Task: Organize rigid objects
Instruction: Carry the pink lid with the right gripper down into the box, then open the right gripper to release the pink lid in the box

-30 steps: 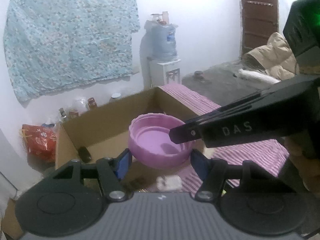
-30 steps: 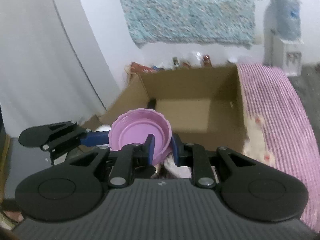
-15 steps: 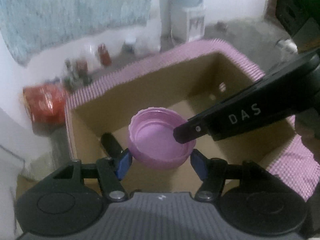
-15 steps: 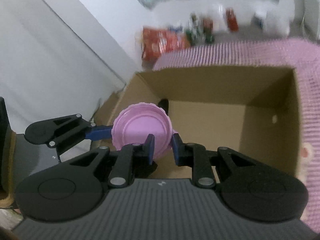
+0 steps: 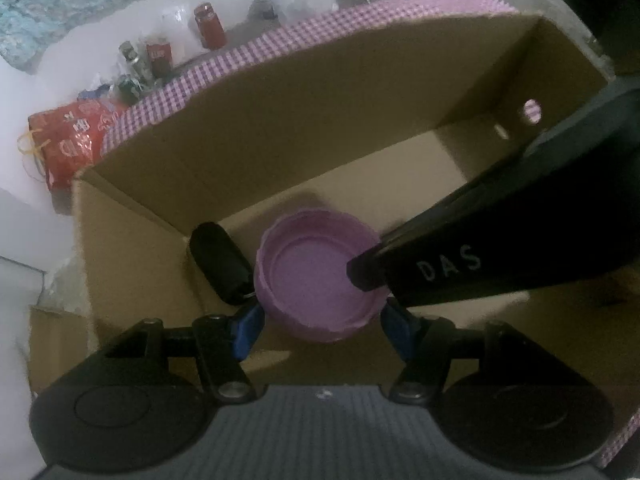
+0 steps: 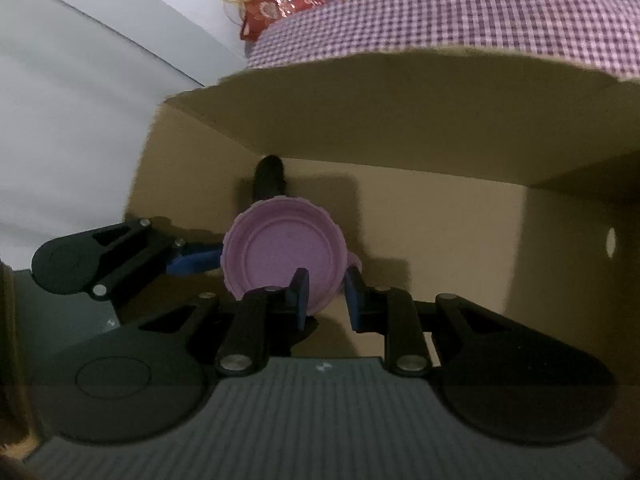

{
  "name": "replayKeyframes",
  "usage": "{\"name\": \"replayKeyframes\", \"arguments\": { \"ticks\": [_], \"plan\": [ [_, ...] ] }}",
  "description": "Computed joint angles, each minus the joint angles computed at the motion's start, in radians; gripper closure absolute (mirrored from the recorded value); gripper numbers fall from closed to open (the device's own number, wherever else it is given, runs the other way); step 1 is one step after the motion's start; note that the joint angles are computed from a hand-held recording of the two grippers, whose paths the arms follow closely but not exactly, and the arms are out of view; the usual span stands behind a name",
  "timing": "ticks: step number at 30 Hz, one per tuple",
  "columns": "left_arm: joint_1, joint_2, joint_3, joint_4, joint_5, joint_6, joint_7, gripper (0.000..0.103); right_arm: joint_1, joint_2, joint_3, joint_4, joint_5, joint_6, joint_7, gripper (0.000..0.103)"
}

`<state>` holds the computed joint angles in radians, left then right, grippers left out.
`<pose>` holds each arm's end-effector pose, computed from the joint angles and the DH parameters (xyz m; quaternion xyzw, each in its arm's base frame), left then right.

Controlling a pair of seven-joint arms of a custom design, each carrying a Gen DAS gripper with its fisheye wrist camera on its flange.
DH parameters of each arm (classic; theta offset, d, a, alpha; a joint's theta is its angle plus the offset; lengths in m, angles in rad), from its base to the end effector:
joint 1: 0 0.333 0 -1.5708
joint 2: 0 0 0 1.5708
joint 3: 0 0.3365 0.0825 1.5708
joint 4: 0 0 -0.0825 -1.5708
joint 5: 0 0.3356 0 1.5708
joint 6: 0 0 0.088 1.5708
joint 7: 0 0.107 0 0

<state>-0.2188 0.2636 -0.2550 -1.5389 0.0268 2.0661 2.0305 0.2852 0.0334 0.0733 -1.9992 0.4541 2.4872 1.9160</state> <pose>0.5650 -0.2651 0.5638 -0.3141 0.9395 -0.1102 0.0814 0.5222 0.1929 0.5330 -0.5748 0.7687 0.0665 0.2726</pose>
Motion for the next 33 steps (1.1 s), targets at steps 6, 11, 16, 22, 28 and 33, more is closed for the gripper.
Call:
{"name": "replayKeyframes", "arguments": {
  "ticks": [6,11,16,22,28,33],
  "plan": [
    [0.002,0.043,0.003,0.067,-0.008,-0.075,-0.030,0.037,-0.003,0.031,0.001,0.011,0.048,-0.013,-0.016,0.079],
    [0.025,0.004,0.000,0.044,-0.044,-0.063,-0.004,0.036,0.001,0.011,0.004,-0.014,0.071,0.038,-0.018,0.069],
    [0.056,-0.087,0.000,-0.020,-0.137,-0.069,0.068,0.033,-0.001,-0.053,0.001,-0.065,0.070,0.082,-0.013,0.068],
    [0.068,-0.118,0.018,-0.011,-0.202,-0.200,0.089,0.032,0.002,-0.120,-0.001,-0.119,0.085,0.103,-0.017,0.064],
    [0.051,-0.129,0.031,-0.021,-0.143,-0.211,0.036,0.024,0.012,-0.137,-0.003,-0.145,0.138,0.121,-0.064,0.063],
    [0.040,-0.089,0.026,0.028,-0.118,-0.257,0.014,0.021,0.019,-0.125,-0.004,-0.143,0.189,0.139,-0.100,0.063]
  ]
}}
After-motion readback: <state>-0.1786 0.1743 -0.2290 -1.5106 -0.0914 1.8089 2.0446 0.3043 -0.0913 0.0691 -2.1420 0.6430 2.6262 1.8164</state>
